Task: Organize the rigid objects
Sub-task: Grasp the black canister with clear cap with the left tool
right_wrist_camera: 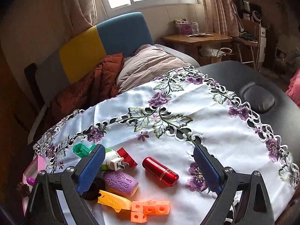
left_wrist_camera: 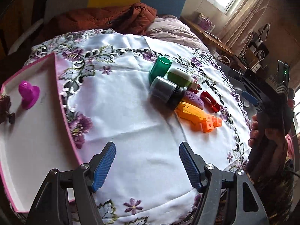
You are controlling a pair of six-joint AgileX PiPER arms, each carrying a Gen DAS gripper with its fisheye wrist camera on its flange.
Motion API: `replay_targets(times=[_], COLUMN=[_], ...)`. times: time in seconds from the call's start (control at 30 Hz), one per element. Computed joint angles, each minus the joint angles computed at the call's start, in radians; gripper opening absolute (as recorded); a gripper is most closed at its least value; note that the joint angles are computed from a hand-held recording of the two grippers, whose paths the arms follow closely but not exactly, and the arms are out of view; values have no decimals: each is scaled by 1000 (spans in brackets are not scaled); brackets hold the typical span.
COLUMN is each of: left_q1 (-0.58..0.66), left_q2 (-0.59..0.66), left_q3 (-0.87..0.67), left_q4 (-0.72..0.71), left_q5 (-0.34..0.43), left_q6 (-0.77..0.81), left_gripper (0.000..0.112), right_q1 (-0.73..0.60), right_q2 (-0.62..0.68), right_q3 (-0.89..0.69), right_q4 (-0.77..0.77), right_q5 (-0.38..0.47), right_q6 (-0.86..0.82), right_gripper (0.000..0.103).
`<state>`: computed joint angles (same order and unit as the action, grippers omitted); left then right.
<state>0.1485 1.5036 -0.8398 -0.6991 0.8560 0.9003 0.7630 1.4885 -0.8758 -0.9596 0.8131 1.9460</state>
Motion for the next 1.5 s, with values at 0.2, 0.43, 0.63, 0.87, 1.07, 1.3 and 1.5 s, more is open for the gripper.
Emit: replay_targets(times=[0.2, 0.43, 0.63, 0.87, 1.07, 1.3, 1.5], left_q1=[-96, -171, -214, -276, -265, -175, -100], left_q2=[135, 312, 439, 488, 471, 356, 280], left_q3=[-112, -274, -394, -433, -432, -329, -210], left_q4=[-84, -154, -142, -101, -59, 31, 36], left_q5=[17, 7, -5, -62, -27, 65, 52], left_q6=[-108, -289, -460, -505, -398, -239, -111], left_gripper=[71, 71, 72, 70, 48, 46, 45], right_q1=[-9, -30, -47, -67, -79, -119, -162], right_q2=[-5, -30, -34, -43, -45, -52, 10], right_q3=[6, 34, 41, 55, 61, 81, 43], right_q4=[-1, -9, -13, -11, -2, 35, 238], right_q5=[-16, -45, -79, -109, -119, -206, -370], right_q6=[6, 48, 47, 60, 53, 25, -262], right_gripper=[97, 98, 98, 98, 98, 98, 98])
